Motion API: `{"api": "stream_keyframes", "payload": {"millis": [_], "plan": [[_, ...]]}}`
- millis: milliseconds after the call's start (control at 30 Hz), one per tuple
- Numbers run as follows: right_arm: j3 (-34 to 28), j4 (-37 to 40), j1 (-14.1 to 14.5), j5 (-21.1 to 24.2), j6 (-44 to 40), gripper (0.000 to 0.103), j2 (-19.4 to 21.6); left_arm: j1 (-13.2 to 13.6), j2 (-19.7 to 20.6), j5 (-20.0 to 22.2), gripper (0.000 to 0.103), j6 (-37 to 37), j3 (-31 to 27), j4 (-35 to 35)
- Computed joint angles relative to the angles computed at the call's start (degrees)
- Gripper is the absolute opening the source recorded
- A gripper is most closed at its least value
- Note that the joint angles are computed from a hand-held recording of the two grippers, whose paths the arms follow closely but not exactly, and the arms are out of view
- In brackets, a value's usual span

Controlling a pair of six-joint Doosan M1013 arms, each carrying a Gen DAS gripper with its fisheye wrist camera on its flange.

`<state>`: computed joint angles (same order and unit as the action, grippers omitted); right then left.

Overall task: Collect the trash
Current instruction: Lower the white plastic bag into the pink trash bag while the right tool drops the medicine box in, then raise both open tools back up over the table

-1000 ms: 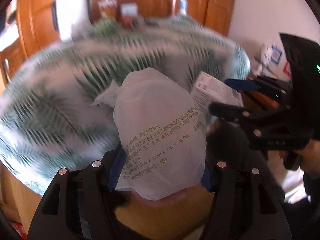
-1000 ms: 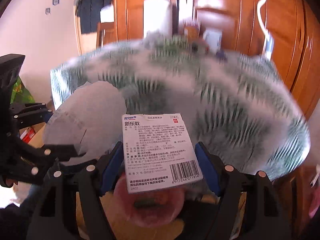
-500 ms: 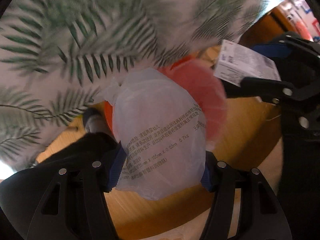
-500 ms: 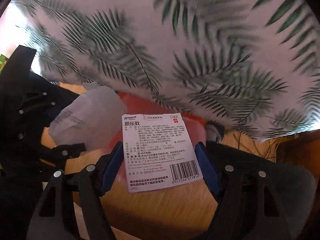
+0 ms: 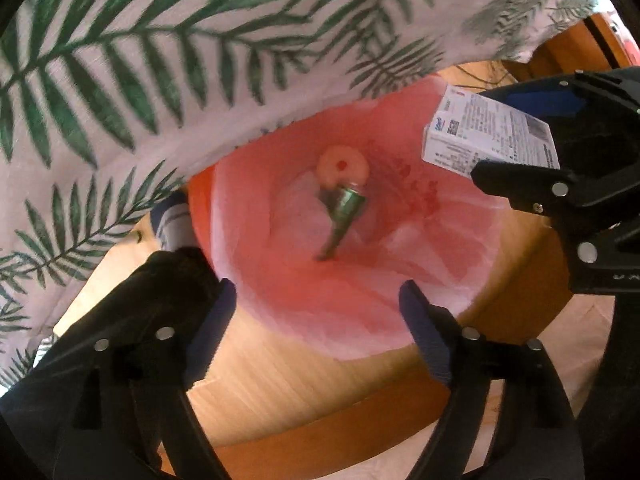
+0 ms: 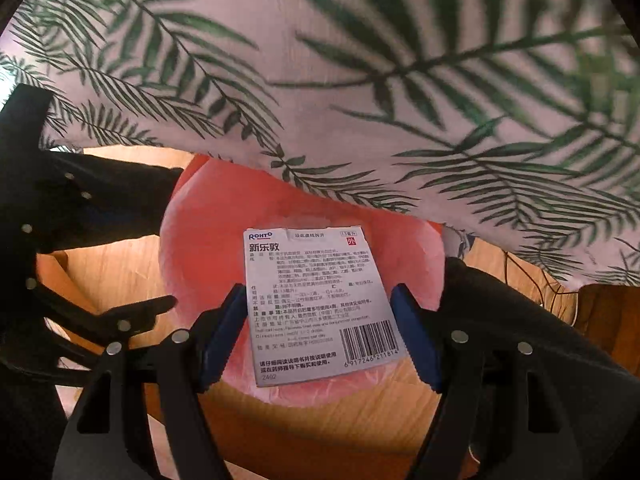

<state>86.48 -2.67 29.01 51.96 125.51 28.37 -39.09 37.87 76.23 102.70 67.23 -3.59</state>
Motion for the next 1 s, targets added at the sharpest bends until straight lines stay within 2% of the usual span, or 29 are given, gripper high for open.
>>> {"api": "stream_keyframes", "payload": {"millis": [67,100,133,233,367,733,1000], "plan": [[-0.2,1.4,-0.3,-0.2,-0.6,0.082,0.6,0.3,-0.5,-0.3,0.085,-1.3,0.5,1.0],[-0.3,1.5,-0.4,0.0,-0.4,0.094,0.9,0.5,-0.9,-0.6,0.087,-2.0,0.7,1.5],[-0.3,1.1,-0.3,0.3,-0.1,0.096,1.0,0.7,-1.0,-0.6,0.087,-2.3,0.5,1.8],[-0.2,0.6,-0.2,0.7,0.2,0.096,0.9,1.1,-3.0,-2.3,0.088,-4.6,1.4,2.0],[0.8,-2.7,0.6,0.0,2.8,0.098,-1.7,1.6,-6.4,-5.9,0.096,-7.0,3.5,2.2],[2.3,-24.0,8.7,0.9,16.3,0.098,-10.5,1.7,-17.7,-16.3,0.097,-11.7,8.4,4.1],[0.5,-35.8,12.7,3.0,24.4,0.098,-14.1,0.2,-22.3,-22.6,0.097,-14.3,8.4,6.8]]}}
